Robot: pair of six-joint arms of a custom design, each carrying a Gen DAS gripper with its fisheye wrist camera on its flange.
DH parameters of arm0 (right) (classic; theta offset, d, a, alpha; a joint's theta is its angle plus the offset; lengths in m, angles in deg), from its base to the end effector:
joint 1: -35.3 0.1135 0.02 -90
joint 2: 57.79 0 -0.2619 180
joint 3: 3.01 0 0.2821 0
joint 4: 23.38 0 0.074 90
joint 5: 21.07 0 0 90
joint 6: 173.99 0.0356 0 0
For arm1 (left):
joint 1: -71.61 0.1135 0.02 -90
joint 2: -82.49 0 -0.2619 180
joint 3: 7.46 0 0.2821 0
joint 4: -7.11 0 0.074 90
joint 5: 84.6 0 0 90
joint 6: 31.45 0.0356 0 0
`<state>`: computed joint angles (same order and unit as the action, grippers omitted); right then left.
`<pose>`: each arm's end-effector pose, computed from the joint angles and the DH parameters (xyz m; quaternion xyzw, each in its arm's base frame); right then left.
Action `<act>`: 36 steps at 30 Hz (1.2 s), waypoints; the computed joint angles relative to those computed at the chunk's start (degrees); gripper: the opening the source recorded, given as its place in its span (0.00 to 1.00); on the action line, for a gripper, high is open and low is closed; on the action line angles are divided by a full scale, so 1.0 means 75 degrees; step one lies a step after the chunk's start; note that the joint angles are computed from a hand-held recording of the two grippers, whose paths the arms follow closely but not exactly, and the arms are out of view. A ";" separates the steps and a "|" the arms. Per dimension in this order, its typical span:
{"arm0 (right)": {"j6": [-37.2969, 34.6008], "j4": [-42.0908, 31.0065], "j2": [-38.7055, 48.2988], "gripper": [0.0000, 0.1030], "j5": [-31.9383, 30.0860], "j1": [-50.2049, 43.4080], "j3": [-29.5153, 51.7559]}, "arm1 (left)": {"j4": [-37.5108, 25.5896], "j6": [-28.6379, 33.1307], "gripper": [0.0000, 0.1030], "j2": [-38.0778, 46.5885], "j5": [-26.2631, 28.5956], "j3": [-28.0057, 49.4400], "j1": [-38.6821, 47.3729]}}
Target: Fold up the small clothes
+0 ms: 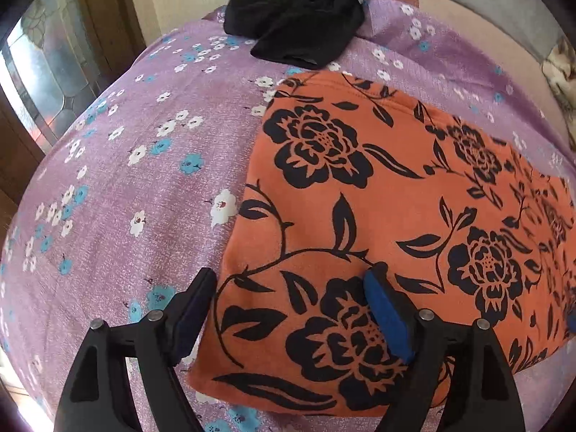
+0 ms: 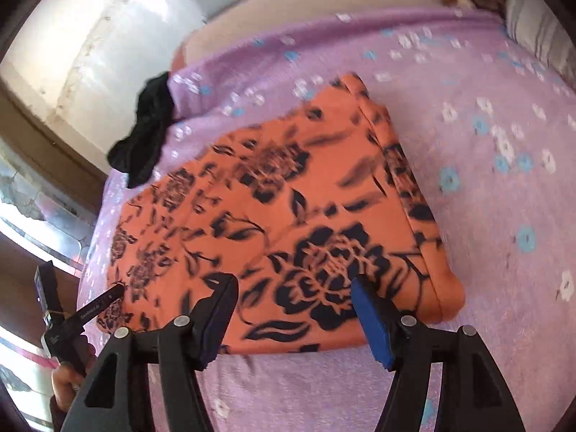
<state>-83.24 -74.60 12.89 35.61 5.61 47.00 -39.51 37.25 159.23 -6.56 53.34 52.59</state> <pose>0.2091 -0.0967 0.1625 0.2048 0.9247 0.2365 0.2167 0.2684 -0.0847 0.1944 -0.0439 0.9655 0.0137 0.2563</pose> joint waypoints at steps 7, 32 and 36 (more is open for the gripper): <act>-0.1601 -0.1671 -0.1088 0.66 -0.0951 -0.1247 0.0217 | -0.0969 -0.0707 0.83 -0.2482 0.0980 -0.0992 0.0872; 0.0492 0.1154 0.1233 0.66 -0.3012 -0.1831 -0.0306 | 0.1891 -0.2435 0.42 -0.2669 0.2694 -0.2227 0.0917; 0.1110 0.2153 0.1145 0.63 -0.2602 -0.1203 -0.0510 | 0.1912 -0.2174 0.41 -0.2313 0.2212 -0.2047 0.0611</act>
